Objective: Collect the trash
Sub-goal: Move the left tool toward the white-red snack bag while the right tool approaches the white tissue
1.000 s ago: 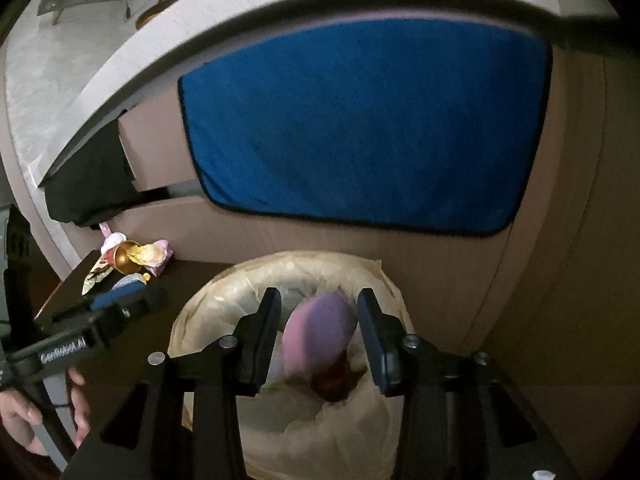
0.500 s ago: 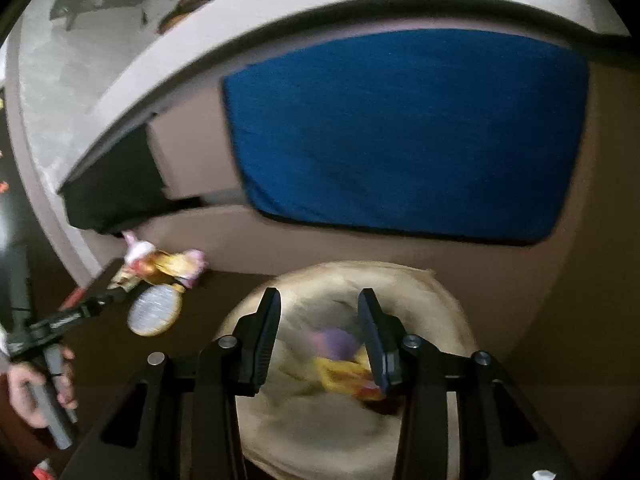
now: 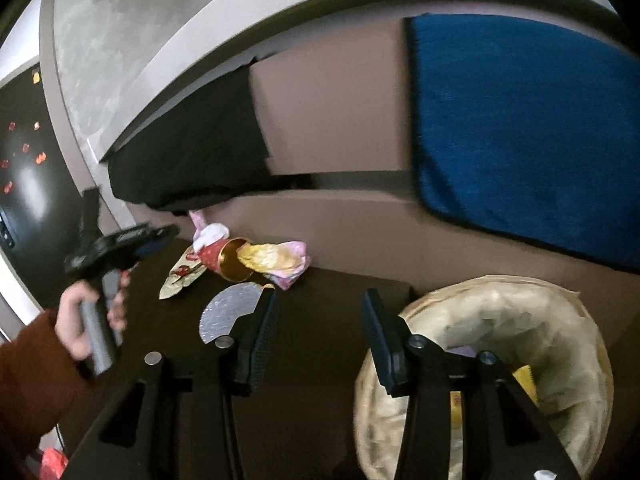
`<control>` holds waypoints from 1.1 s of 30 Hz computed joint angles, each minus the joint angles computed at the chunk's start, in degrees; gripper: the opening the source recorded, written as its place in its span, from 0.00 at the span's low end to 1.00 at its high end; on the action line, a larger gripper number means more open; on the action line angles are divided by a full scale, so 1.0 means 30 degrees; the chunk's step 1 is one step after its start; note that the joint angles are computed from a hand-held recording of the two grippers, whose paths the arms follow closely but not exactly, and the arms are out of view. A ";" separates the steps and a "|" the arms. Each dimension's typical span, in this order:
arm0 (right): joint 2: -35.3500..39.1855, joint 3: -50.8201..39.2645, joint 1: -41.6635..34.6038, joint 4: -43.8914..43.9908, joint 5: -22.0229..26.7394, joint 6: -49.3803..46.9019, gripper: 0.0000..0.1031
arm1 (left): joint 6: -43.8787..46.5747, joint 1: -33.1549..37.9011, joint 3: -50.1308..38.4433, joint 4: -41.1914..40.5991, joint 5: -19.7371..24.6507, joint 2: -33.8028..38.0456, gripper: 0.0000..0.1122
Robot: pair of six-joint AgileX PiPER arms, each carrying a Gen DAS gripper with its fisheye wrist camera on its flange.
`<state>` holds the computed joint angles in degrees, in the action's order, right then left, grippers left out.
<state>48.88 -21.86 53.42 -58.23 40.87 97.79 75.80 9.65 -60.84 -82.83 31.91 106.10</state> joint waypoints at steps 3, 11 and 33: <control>0.1360 -0.0460 0.0243 -0.0092 0.0141 -0.0007 0.40 | -0.0601 -0.0546 -0.1672 -0.0012 -0.0676 0.1423 0.48; 0.3108 -0.0944 -0.0599 0.0278 -0.0992 -0.0694 0.40 | -0.0710 -0.0647 -0.1112 0.3244 0.0671 0.1487 0.23; 1.4810 -1.0571 -0.2238 -0.4416 -0.6839 0.1444 0.41 | 0.3941 1.2492 0.5292 0.7630 1.0621 -0.5811 0.29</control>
<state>93.31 -53.58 46.70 -71.48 20.35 102.12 87.62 47.12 -44.96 -59.94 63.77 88.67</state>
